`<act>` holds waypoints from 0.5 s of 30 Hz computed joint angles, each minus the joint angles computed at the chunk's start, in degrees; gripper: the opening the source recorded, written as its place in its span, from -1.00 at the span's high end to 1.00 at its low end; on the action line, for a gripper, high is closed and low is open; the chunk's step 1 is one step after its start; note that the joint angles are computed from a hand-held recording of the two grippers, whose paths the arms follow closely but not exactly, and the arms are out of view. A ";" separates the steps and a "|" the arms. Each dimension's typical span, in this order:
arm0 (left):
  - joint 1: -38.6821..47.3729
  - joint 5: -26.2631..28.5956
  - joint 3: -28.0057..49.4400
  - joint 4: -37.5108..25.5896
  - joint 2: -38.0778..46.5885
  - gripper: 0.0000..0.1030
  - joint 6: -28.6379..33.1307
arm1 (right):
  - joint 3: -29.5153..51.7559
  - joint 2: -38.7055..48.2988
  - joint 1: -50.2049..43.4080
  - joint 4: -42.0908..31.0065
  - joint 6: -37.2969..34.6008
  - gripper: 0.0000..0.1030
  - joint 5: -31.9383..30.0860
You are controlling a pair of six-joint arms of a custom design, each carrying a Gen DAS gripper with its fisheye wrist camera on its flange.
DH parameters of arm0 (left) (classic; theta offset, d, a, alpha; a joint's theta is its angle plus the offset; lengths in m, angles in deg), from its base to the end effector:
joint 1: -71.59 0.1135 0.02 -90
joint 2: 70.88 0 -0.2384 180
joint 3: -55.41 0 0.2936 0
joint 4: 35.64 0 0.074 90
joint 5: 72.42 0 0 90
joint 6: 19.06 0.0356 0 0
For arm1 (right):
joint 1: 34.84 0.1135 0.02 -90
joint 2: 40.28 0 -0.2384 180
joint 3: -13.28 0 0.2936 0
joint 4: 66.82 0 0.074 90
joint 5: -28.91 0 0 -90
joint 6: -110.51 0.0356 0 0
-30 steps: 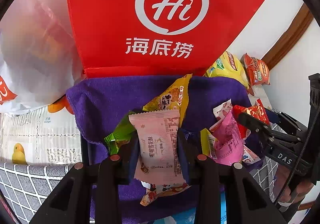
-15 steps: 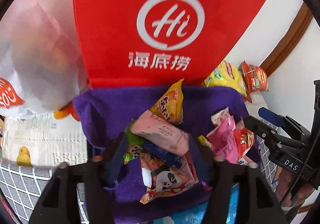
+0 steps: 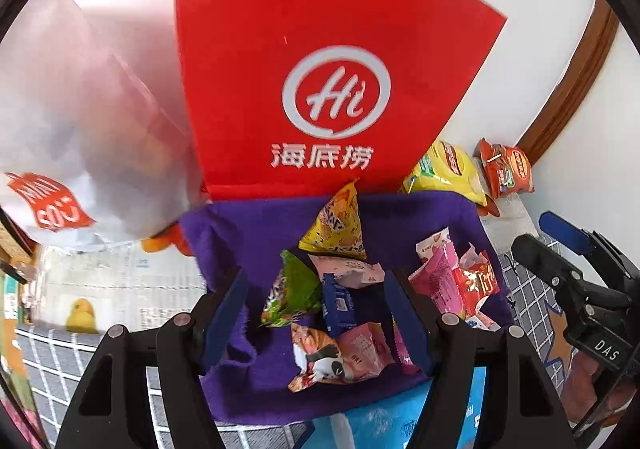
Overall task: Organize snacks
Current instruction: 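Open both tools to release the snacks and withdraw from the towel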
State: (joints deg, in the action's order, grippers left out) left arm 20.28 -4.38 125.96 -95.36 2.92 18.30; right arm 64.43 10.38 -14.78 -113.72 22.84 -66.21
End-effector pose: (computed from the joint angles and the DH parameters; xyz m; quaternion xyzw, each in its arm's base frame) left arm 0.1950 -0.2221 0.2305 -0.0556 0.9539 -0.0666 0.2872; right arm 0.2224 0.0846 0.2211 -0.1593 0.9140 0.1127 0.3558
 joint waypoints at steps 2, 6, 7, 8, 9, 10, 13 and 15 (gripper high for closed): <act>-1.64 -1.84 0.20 -2.00 -1.52 -0.33 -1.43 | 0.78 -0.88 0.77 -2.73 1.47 -0.39 0.62; -5.59 -3.27 -0.50 -6.24 -4.60 -0.33 -5.72 | 0.19 -5.52 1.14 -8.09 2.99 -0.39 -0.35; -6.61 -3.66 -0.66 -6.85 -5.12 -0.34 -6.84 | -0.28 -7.49 1.46 -9.53 3.55 -0.39 -0.08; -7.86 -4.08 -0.89 -7.59 -5.81 -0.33 -8.15 | -0.66 -9.42 1.78 -11.13 4.12 -0.39 0.20; -9.54 -4.82 -1.03 -8.72 -6.60 -0.34 -9.95 | -0.96 -11.20 2.02 -12.80 4.55 -0.39 0.35; -11.82 -6.19 -1.06 -10.00 -7.27 -0.34 -12.29 | -1.21 -13.06 2.37 -14.77 5.01 -0.39 0.55; -18.90 -10.72 1.00 -15.30 -6.33 -0.41 -19.51 | -2.05 -20.84 5.47 -22.44 7.50 -0.39 3.91; -24.42 -13.35 3.64 -19.73 -4.37 -0.51 -24.86 | -2.30 -25.63 7.66 -26.99 9.29 -0.39 6.25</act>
State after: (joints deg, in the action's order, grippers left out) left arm -4.14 -17.73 129.60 -115.09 -1.45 -6.56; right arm 62.13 -15.25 -7.12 -140.71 32.13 -59.96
